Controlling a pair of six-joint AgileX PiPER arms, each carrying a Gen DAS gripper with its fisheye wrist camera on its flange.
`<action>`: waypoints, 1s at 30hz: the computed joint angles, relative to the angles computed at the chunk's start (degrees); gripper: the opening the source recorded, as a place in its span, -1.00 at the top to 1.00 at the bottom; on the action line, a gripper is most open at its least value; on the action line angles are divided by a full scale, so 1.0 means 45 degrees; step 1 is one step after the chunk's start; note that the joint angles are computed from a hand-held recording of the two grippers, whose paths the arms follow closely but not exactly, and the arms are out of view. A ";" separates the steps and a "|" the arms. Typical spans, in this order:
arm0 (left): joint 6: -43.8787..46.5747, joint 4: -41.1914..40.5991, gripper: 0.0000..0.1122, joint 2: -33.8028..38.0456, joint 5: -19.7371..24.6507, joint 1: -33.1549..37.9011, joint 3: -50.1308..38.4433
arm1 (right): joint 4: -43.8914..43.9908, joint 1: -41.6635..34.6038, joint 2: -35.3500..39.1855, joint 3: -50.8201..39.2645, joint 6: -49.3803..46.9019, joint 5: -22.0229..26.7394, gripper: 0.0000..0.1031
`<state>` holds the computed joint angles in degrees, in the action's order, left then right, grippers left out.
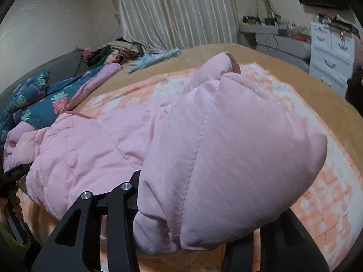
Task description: Fold large clothes
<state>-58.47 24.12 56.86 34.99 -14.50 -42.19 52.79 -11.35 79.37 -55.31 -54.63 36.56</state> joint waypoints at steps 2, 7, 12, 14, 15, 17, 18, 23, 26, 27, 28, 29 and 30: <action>-0.0432 0.0386 0.29 -0.0079 -0.0031 -0.0186 0.0191 | 0.0213 -0.0240 0.0212 0.0096 -0.0009 0.0162 0.05; 0.0108 -0.0436 0.17 -0.0365 -0.0479 0.0304 0.0661 | 0.0205 -0.0743 0.0606 0.0027 0.0795 0.1019 -0.24; 0.0534 -0.1109 -0.08 -0.0859 0.0376 0.0277 0.0521 | -0.0440 -0.1397 0.0234 0.0098 0.1656 0.1886 -0.75; 0.0814 -0.1396 -0.21 -0.1122 0.0910 0.0246 0.0382 | -0.0975 -0.1438 -0.0282 0.0303 0.1875 0.1904 -0.84; 0.0781 -0.1370 -0.26 -0.1263 0.1174 0.0110 0.0316 | -0.1140 -0.1544 -0.0623 0.0445 0.1827 0.1974 -0.87; 0.0470 -0.1088 -0.39 -0.1602 0.1818 -0.0362 0.0195 | -0.1309 -0.1794 -0.1284 0.0778 0.1671 0.2103 -0.89; 0.0250 -0.0912 -0.40 -0.1770 0.2166 -0.0655 0.0133 | -0.1422 -0.1906 -0.1691 0.0943 0.1661 0.2113 -0.90; -0.1309 0.0346 -0.50 -0.2384 0.4051 -0.2696 -0.0407 | -0.0949 -0.3142 -0.3442 0.1453 0.0441 0.2981 -0.91; -0.2545 0.1219 -0.65 -0.2608 0.5081 -0.4198 -0.0782 | -0.0498 -0.3927 -0.4252 0.1354 -0.0089 0.3908 -0.91; -0.3237 0.1804 -0.67 -0.2673 0.5680 -0.5137 -0.0999 | -0.0281 -0.4282 -0.4496 0.1285 -0.0365 0.4320 -0.91; -0.4174 0.2660 -0.67 -0.2674 0.6406 -0.6383 -0.1196 | -0.0121 -0.4555 -0.4681 0.1276 -0.0596 0.4605 -0.91; -0.4881 0.3406 -0.67 -0.2648 0.7123 -0.7569 -0.1440 | 0.0005 -0.4733 -0.4990 0.1233 -0.0745 0.4870 -0.91; -0.5375 0.3932 -0.67 -0.2589 0.7688 -0.8491 -0.1667 | 0.0131 -0.4919 -0.5283 0.1206 -0.0922 0.5136 -0.91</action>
<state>-82.65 41.82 45.21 69.59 -52.71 -49.69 53.38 -33.49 55.59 -49.88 -58.78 59.67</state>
